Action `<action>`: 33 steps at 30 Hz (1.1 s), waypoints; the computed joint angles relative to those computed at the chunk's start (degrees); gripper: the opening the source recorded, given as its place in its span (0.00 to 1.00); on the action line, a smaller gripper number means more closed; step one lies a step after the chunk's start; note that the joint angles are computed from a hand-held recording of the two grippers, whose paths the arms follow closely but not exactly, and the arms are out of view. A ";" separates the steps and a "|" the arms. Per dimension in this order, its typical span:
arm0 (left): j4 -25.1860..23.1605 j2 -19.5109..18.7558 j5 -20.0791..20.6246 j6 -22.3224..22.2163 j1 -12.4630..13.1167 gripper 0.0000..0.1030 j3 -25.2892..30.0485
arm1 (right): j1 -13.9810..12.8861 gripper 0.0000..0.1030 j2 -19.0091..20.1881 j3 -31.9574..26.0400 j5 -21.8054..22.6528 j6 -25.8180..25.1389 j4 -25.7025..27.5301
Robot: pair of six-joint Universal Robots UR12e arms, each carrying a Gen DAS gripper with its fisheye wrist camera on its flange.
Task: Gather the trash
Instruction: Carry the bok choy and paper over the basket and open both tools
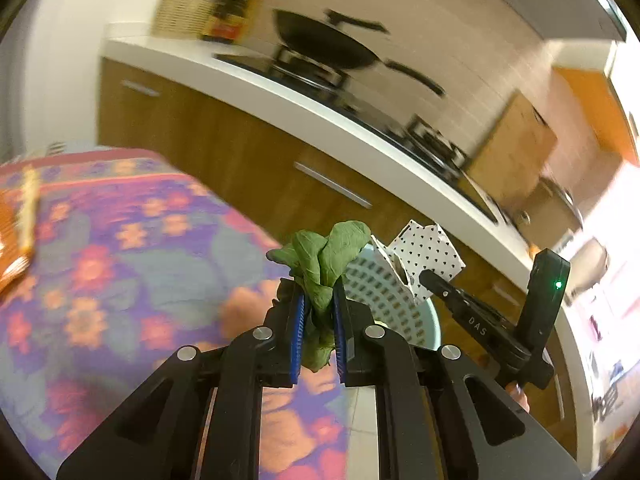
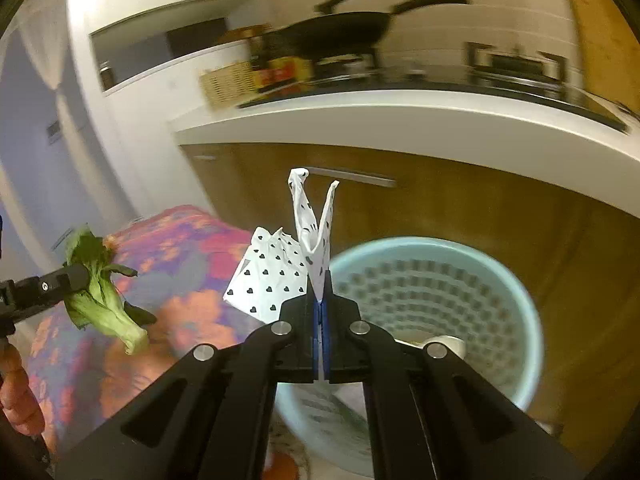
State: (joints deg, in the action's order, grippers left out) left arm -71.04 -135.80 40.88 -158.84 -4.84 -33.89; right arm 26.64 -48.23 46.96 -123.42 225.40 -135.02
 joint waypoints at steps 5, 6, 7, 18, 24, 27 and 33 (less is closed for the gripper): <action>-5.22 -1.98 -0.13 3.84 -2.45 0.11 3.96 | -0.33 0.00 -3.69 6.35 -1.85 4.26 0.73; -5.72 -2.08 -0.02 4.19 -2.83 0.11 4.13 | -0.42 0.00 -4.19 7.21 -1.90 5.02 1.13; -6.64 -2.49 0.17 4.68 -3.24 0.11 4.93 | -0.51 0.00 -4.43 7.62 -1.76 5.57 1.36; -12.88 -5.69 5.05 8.73 -6.71 0.11 9.79 | -1.45 0.00 -6.09 10.40 1.11 11.82 5.46; -13.76 -6.39 7.48 10.38 -7.71 0.14 10.49 | -1.86 0.00 -6.39 10.48 2.51 13.96 8.45; -13.61 -6.78 8.19 10.16 -7.94 0.20 10.95 | -1.94 0.00 -6.50 10.39 3.14 14.41 9.54; -12.41 -6.56 7.99 9.90 -7.85 0.44 10.11 | -2.42 0.04 -6.89 11.09 6.75 13.99 9.19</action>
State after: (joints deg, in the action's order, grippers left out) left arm -83.45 -142.36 48.87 -148.95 -12.69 -23.79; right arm 24.22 -55.11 58.05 -116.67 239.39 -125.83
